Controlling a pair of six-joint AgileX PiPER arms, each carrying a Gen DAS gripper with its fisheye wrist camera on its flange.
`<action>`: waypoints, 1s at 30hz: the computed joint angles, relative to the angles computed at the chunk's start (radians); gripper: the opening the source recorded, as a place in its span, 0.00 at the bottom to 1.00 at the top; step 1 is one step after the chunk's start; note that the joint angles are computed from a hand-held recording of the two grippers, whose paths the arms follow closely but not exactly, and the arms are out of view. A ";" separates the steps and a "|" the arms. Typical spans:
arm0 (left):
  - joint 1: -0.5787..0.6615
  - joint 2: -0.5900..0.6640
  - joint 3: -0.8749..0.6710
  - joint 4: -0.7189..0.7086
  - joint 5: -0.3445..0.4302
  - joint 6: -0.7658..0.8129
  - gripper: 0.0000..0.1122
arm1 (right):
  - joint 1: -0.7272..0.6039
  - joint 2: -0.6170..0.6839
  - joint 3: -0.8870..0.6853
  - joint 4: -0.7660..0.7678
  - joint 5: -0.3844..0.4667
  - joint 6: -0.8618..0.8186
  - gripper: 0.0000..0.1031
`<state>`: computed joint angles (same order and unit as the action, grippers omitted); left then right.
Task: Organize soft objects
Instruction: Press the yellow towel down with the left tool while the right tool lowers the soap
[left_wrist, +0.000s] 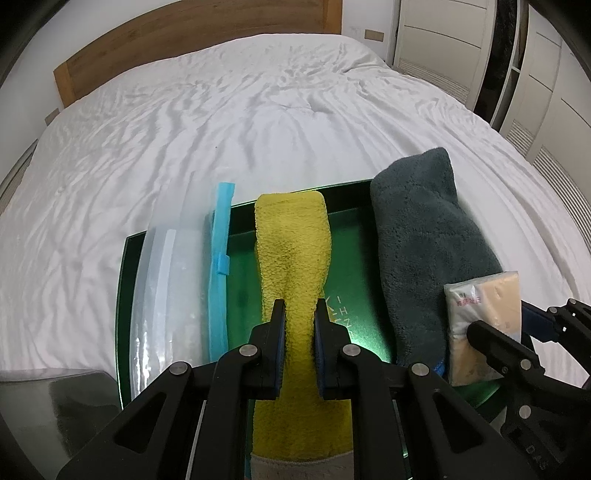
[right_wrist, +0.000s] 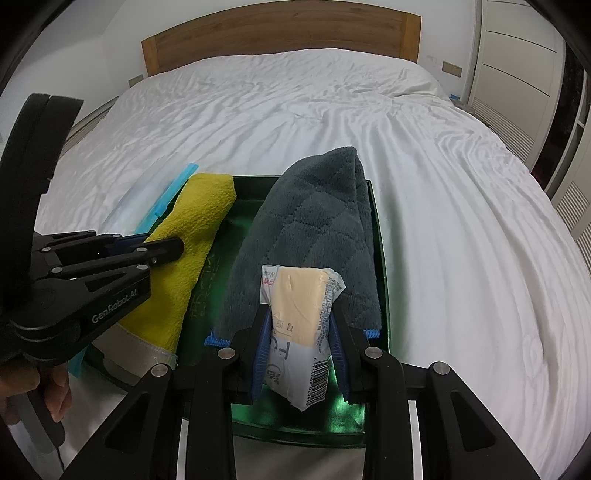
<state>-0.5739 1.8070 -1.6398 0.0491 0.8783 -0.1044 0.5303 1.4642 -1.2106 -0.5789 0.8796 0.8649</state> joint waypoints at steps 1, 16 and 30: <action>-0.002 0.001 0.002 0.004 -0.002 -0.002 0.10 | 0.000 0.000 0.000 0.001 0.000 0.000 0.29; -0.008 -0.008 0.034 0.025 -0.028 -0.038 0.13 | 0.015 -0.024 0.020 0.014 0.007 0.001 0.29; -0.012 -0.020 0.062 0.028 -0.044 -0.042 0.23 | 0.040 -0.037 0.044 0.001 0.012 0.031 0.33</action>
<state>-0.5858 1.7874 -1.5775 0.0771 0.8340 -0.1467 0.5699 1.4269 -1.1669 -0.5781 0.8918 0.8960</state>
